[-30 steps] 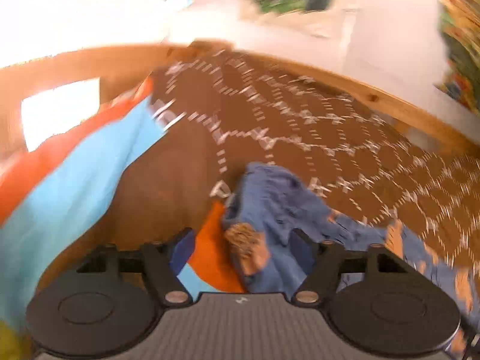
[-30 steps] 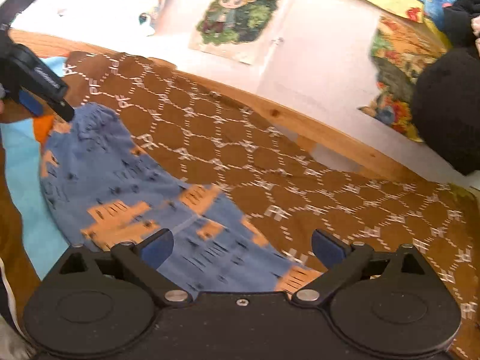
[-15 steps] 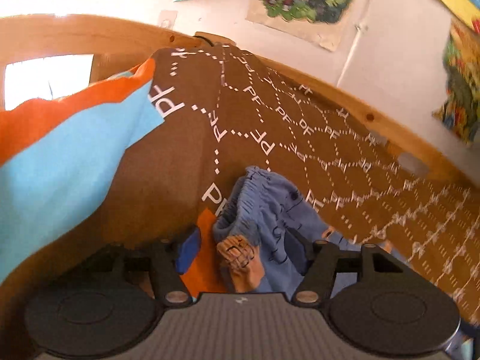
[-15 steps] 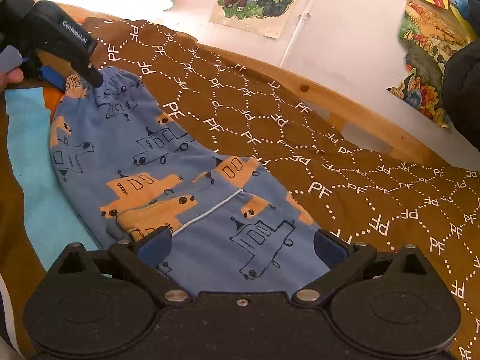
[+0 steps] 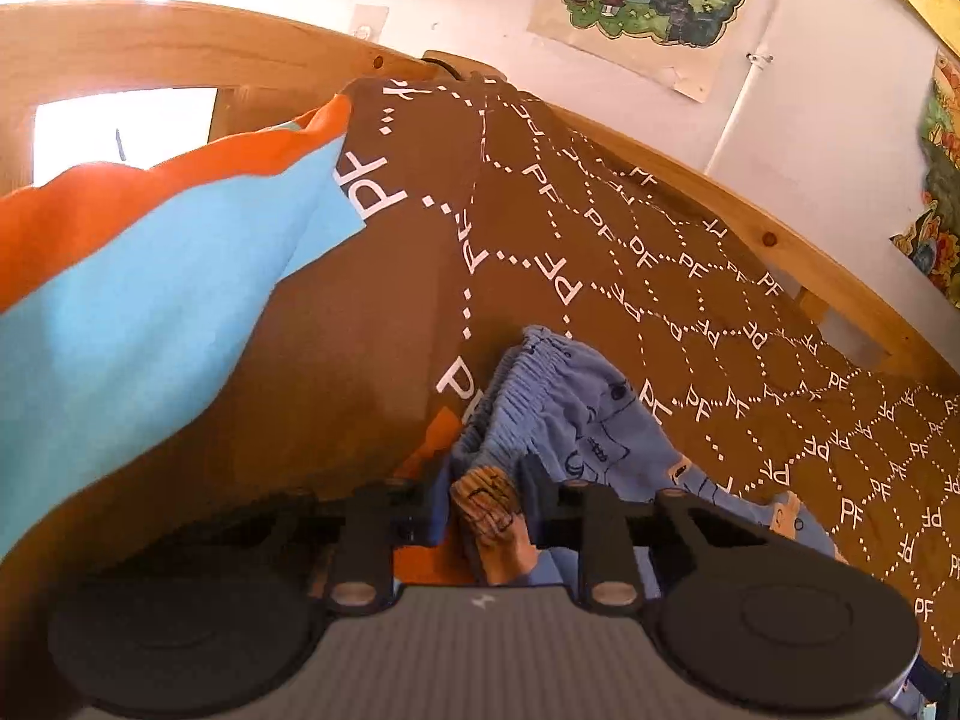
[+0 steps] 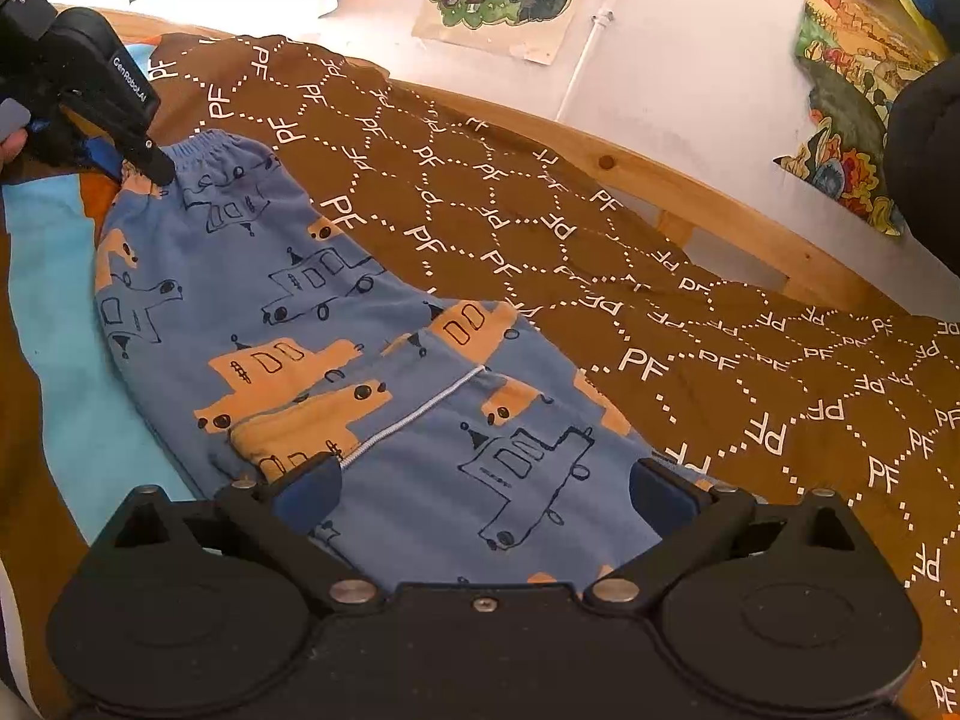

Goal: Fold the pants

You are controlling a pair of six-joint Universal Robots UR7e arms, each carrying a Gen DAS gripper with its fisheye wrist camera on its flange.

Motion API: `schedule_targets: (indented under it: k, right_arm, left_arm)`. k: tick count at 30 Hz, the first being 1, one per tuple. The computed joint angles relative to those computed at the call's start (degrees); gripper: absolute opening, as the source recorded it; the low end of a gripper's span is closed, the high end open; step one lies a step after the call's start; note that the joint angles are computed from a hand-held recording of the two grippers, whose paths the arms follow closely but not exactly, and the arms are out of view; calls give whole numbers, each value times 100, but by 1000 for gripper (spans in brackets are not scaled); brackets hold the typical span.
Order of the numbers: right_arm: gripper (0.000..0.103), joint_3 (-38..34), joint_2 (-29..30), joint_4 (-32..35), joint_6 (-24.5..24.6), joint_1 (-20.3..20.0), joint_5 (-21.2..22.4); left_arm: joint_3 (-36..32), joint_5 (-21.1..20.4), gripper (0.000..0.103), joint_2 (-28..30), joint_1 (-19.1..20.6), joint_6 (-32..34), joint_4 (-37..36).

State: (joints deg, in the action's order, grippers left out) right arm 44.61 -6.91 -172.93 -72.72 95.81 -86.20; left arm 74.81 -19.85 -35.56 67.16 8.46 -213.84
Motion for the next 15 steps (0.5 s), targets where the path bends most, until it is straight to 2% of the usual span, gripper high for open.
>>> schedule_targets:
  k: [2, 5, 9, 15]
  right_arm:
    - [102, -16, 4, 25, 5, -1, -4]
    - [102, -43, 13, 60, 10, -3, -9]
    - [102, -46, 15, 72, 16, -5, -11]
    - [102, -54, 17, 79, 16, -3, -13]
  left_arm:
    - [-96, 104, 22, 56, -19, 144, 10]
    - [-528, 330, 19, 318, -71, 873, -234]
    - [-1567, 598, 18, 903, -146, 2732, -941]
    - [-2952, 529, 17, 1658, -258, 5631, -2060]
